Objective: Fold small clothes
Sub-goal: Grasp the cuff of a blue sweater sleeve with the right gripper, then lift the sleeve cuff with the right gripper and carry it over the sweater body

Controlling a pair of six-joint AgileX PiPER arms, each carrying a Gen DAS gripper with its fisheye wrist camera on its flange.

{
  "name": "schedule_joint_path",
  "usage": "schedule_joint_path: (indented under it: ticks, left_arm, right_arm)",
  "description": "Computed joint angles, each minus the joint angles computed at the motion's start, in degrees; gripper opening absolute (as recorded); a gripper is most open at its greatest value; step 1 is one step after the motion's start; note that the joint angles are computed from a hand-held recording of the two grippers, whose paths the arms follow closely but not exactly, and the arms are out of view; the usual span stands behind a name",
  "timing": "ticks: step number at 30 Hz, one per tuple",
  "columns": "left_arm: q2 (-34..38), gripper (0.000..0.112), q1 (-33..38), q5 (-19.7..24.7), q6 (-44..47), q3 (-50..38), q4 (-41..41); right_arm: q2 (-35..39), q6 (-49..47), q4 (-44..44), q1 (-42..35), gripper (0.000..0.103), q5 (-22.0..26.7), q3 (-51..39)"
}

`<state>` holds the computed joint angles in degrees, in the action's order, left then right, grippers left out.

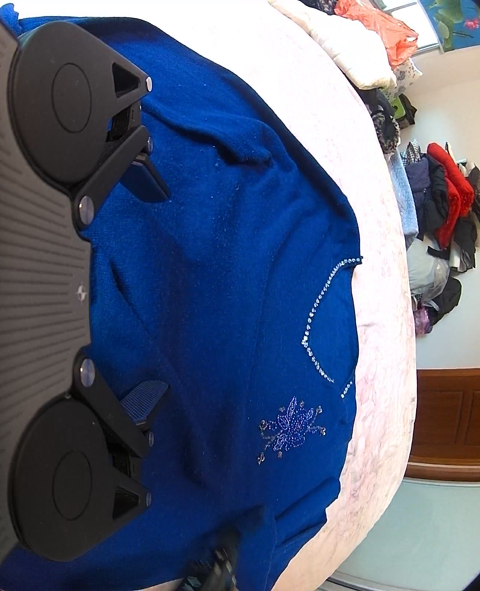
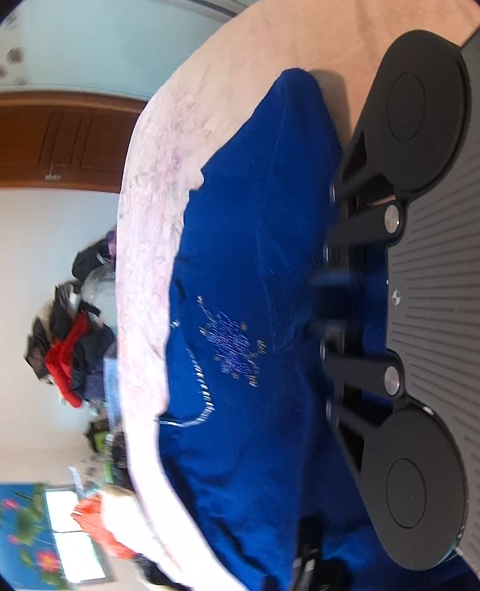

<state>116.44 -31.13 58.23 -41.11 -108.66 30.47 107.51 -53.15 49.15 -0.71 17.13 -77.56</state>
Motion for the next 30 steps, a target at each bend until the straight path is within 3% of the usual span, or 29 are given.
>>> schedule_joint_path:
  ticks: [5, 8, 11, 14, 19, 21, 24, 26, 28, 30]
  left_arm:
    - [-0.12, 0.103, 0.28, 0.04, 0.39, 0.18, -0.41]
    - [0.03, 0.103, 0.53, -0.08, 0.39, 0.04, -0.68]
    - [0.15, 0.103, 0.78, -0.07, 0.58, -0.02, -1.03]
    - [0.22, 0.103, 0.77, 0.17, 0.65, -0.1, -1.09]
    - [0.48, 0.103, 0.66, 0.8, 0.77, -0.52, -0.86]
    - [0.7, 0.103, 0.66, 1.17, 0.83, -0.87, -0.95]
    - [1.13, 0.103, 0.49, 1.69, 1.01, -1.55, -0.96]
    - [1.45, 0.103, 0.28, 2.01, 1.16, -2.06, -0.83]
    - [1.53, 0.103, 0.06, 2.15, 1.31, -2.17, -0.67]
    - [1.53, 0.103, -0.11, 2.18, 1.17, -2.13, -0.35]
  right_arm:
    - [-2.31, -2.94, 5.62, -6.25, 0.005, -6.44, 1.84]
    - [-1.67, 6.64, -2.8, -11.93, 0.005, -7.69, -0.09]
    - [-0.97, 9.37, -3.04, -17.68, 0.005, -7.69, -1.49]
    - [1.1, 9.38, 3.49, -24.1, 0.006, -2.75, -4.07]
    - [7.38, 10.33, 19.77, -34.37, 0.006, 11.19, -7.47]
    - [9.17, 11.53, 23.02, -36.08, 0.008, 12.18, -6.99]
    - [11.28, 13.58, 23.94, -36.3, 0.024, 12.32, -6.89]
    - [12.67, 10.39, 30.88, -36.87, 0.05, 15.48, -6.32]
    - [12.6, 5.67, 37.65, -36.23, 0.06, 16.53, -4.32]
    - [11.31, 3.7, 41.79, -34.62, 0.061, 14.73, -1.29]
